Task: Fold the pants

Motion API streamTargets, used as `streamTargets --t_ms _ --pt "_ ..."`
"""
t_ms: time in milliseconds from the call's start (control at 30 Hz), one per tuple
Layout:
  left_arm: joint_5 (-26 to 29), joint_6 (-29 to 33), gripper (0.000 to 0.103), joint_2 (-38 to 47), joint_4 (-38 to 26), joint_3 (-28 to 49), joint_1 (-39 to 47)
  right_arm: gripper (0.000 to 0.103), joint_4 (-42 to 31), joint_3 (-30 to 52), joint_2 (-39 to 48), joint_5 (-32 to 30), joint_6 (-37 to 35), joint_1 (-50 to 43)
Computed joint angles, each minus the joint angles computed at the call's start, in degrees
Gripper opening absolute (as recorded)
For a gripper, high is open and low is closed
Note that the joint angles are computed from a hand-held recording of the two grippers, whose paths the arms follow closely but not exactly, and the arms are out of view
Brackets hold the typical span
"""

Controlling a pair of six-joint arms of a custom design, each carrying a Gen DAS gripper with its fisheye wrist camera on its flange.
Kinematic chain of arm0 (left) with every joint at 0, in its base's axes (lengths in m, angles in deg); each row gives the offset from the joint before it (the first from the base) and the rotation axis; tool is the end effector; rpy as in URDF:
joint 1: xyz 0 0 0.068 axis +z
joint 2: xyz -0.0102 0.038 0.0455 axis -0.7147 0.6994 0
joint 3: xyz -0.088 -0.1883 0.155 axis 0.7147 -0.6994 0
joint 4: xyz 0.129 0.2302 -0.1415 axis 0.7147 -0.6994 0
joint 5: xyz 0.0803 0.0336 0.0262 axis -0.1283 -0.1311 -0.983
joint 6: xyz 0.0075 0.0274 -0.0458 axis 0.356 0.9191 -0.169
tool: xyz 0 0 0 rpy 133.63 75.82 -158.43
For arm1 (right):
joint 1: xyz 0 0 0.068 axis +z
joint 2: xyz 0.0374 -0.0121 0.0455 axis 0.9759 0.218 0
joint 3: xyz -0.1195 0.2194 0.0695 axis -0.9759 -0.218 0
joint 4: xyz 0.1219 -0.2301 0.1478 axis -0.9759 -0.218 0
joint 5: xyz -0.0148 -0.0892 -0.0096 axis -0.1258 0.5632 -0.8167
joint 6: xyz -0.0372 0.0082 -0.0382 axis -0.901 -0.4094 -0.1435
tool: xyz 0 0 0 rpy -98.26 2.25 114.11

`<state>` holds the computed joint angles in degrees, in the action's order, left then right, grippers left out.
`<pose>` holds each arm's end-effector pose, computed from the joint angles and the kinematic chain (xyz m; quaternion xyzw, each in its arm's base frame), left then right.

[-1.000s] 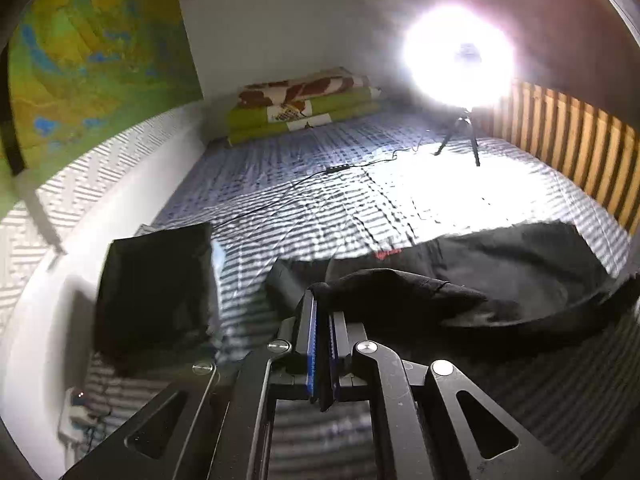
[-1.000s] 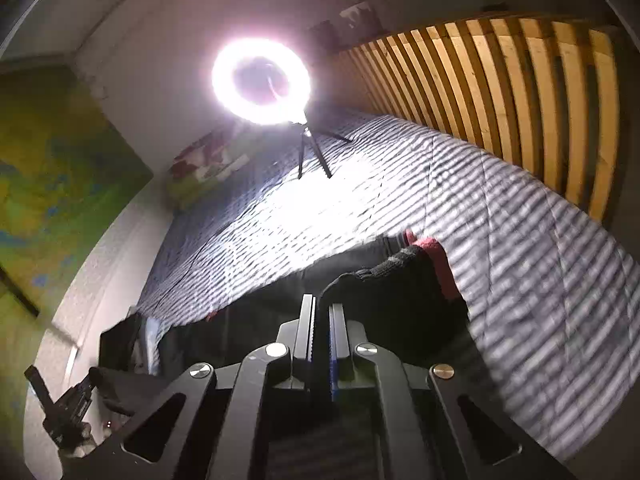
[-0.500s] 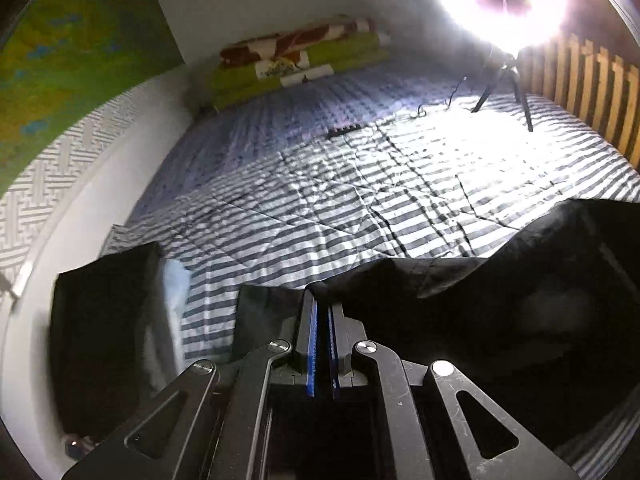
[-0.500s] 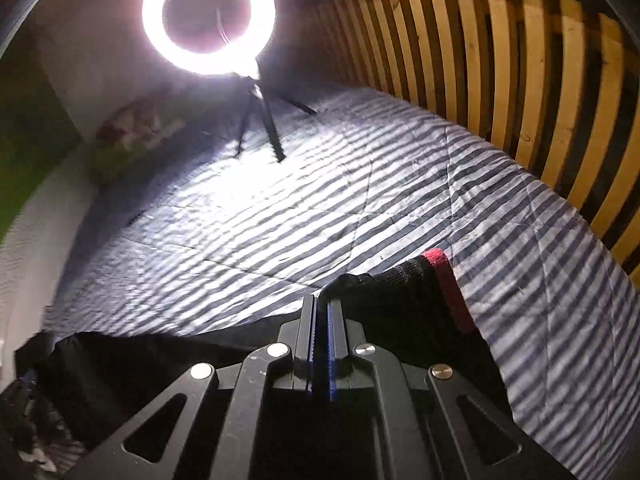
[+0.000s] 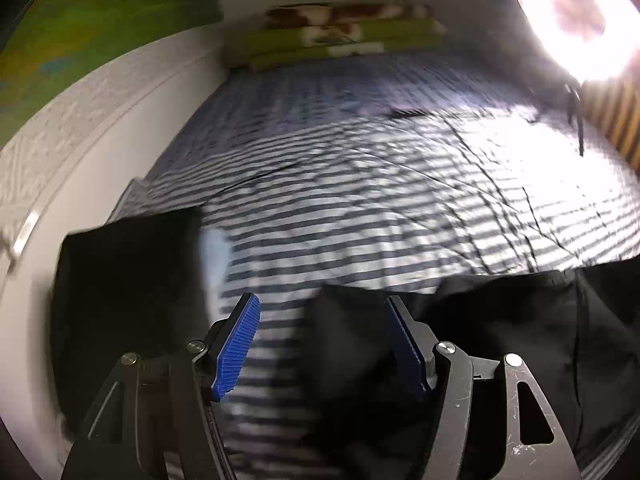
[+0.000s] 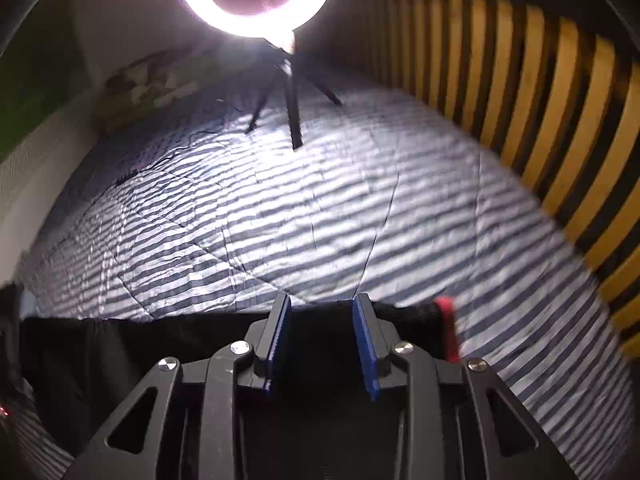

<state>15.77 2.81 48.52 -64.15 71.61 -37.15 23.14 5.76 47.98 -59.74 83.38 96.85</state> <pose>0.3593 0.0579 0.2471 -0.0157 0.9427 0.1075 0.3153 0.2478 0.0771 0.1912 0.1292 0.9349 0.0077 0.3305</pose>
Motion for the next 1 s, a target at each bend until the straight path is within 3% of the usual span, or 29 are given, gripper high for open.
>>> streamTargets --t_ms 100,200,333,467,567,667,733,867,933,1000 --pt "6.1 4.8 0.067 -4.2 -1.3 -4.2 6.4 0.029 -1.4 -1.5 -5.4 -0.1 1.1 4.1" --pt "6.7 9.1 0.067 -4.7 -0.6 -8.3 8.8 0.029 -2.7 -2.7 -7.5 1.3 3.1 13.2" --pt "8.4 10.3 0.067 -4.6 3.5 -13.5 8.2 0.029 -1.8 -0.4 -0.6 4.5 6.3 29.4" --pt "-0.6 11.3 0.068 -0.4 10.8 -15.2 2.2 0.030 0.3 5.3 12.0 4.2 8.6 38.6" --pt "-3.3 5.9 0.063 7.1 10.1 -8.8 3.1 0.030 1.5 7.8 19.5 5.4 8.4 39.9" --pt "-4.4 -1.5 0.051 9.3 10.1 -4.4 7.2 0.030 3.3 6.0 21.1 3.4 9.5 38.5" --pt "-3.3 -2.4 0.051 8.2 9.7 -3.4 9.4 0.030 3.6 4.7 21.1 3.6 9.7 37.8" --pt "1.9 3.2 0.055 4.3 8.5 -5.3 10.8 0.030 4.7 3.3 21.0 3.0 9.8 37.3" --pt "7.3 7.7 0.066 3.3 5.6 -6.3 10.8 0.030 4.7 3.9 21.3 3.1 9.8 37.4" --pt "6.7 12.0 0.073 2.3 6.9 -10.0 8.7 0.030 5.0 3.8 21.1 2.6 9.7 37.4"
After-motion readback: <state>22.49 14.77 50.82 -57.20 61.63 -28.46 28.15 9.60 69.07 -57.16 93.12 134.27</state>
